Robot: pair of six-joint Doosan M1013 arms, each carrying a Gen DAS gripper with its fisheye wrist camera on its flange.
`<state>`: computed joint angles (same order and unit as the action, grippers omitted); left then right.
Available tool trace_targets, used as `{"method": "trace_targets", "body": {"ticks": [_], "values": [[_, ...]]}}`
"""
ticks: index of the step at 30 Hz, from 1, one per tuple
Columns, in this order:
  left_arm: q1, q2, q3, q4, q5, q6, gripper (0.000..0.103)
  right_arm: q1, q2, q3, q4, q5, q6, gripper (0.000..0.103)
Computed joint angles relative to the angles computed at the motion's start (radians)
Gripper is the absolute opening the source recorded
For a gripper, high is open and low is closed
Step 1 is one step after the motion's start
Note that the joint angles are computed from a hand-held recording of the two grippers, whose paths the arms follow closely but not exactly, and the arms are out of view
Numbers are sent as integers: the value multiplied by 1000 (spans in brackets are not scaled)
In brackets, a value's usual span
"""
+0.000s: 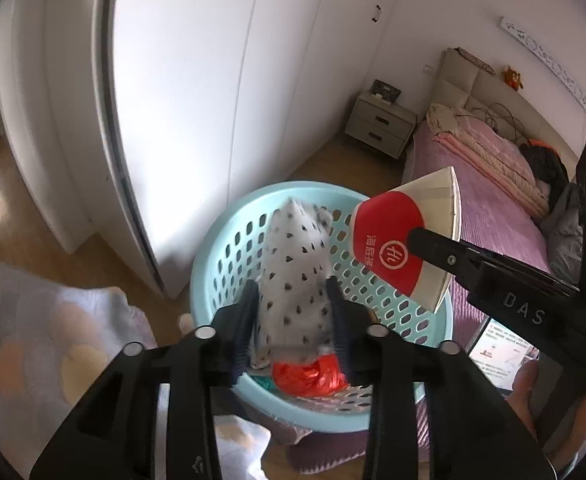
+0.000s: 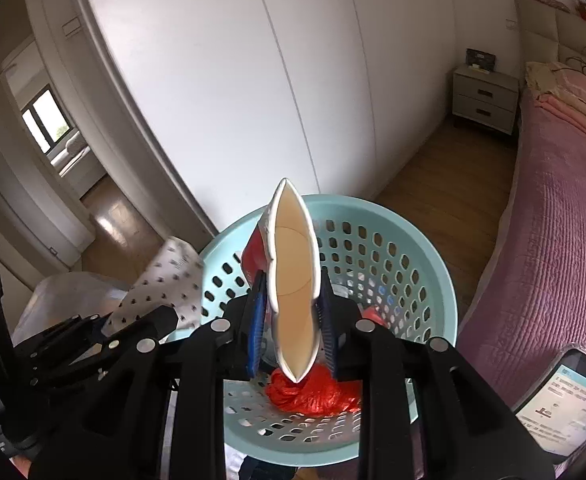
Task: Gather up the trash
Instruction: 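Carry packet and paper cup over the green basket and open both tools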
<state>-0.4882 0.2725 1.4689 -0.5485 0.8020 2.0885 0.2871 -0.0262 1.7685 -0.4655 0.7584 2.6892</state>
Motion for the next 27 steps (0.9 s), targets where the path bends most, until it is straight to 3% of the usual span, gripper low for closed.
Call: {"method": "trace_targets", "body": {"ticks": [3, 7, 12, 18, 22, 27], "values": [[5, -9, 9, -17, -6, 15, 42, -23, -1, 4, 36, -15, -24, 25], [7, -28, 24, -34, -27, 14, 52, -40, -5, 9, 27, -18, -11, 48], [31, -62, 49, -47, -40, 10, 52, -25, -28, 21, 13, -25, 7, 48], [62, -126, 96, -35, -77, -15, 58, 23, -50, 20, -11, -22, 23, 48], [74, -188, 141, 31, -144, -89, 59, 73, -46, -10, -65, 22, 35, 48], [82, -262, 200, 111, -249, -187, 74, 151, -60, -28, -198, 35, 68, 48]]}}
